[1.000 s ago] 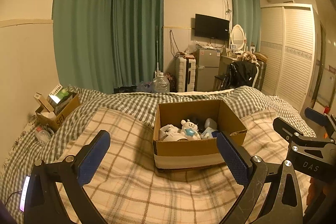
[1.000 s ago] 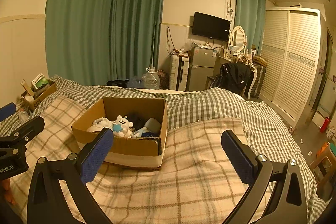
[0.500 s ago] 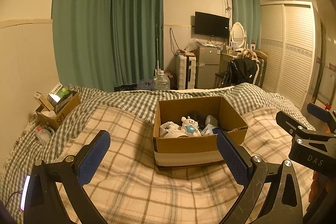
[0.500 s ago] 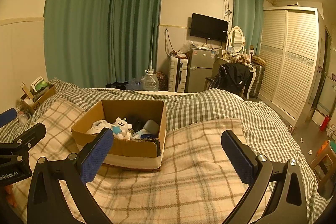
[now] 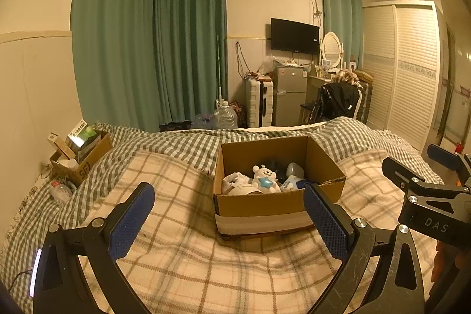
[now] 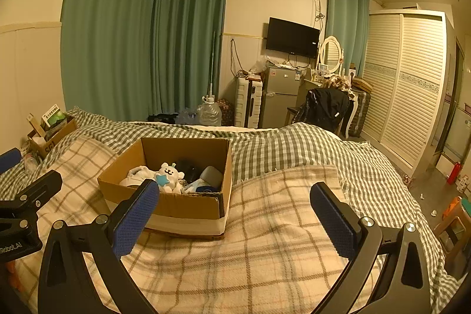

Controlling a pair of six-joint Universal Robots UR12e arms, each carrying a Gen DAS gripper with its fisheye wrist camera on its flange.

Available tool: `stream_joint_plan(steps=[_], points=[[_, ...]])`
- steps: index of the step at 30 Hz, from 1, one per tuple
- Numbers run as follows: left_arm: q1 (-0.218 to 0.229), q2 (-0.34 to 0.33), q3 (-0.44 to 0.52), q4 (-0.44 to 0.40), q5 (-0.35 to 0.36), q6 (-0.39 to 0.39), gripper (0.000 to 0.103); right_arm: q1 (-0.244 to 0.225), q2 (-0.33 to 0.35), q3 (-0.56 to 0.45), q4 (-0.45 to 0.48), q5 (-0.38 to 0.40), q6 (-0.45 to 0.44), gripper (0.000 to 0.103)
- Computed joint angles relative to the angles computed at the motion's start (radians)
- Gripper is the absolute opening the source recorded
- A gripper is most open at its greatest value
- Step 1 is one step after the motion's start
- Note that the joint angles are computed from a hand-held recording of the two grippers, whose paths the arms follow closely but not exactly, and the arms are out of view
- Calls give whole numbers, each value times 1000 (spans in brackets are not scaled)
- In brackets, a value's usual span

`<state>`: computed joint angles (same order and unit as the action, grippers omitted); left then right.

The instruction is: Organize objects

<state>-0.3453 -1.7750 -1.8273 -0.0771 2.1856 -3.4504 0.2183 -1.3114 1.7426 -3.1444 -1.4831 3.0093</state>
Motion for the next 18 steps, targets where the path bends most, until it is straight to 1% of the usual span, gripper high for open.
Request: stream_joint_plan(steps=[5,8,12,18], points=[[0,-2,6,-21,24,-7,103,1,0,1,-2,-5,-2,103],[-1,-3,4,-14,34,-9,103,1,-1,1,2,-7,-7,103],[-1,-3,2,-5,30,-10,103,2,-1,0,5,-11,-9,103],[2,-3,4,-28,22,-19,103,1,0,0,1,-17,-12,103]])
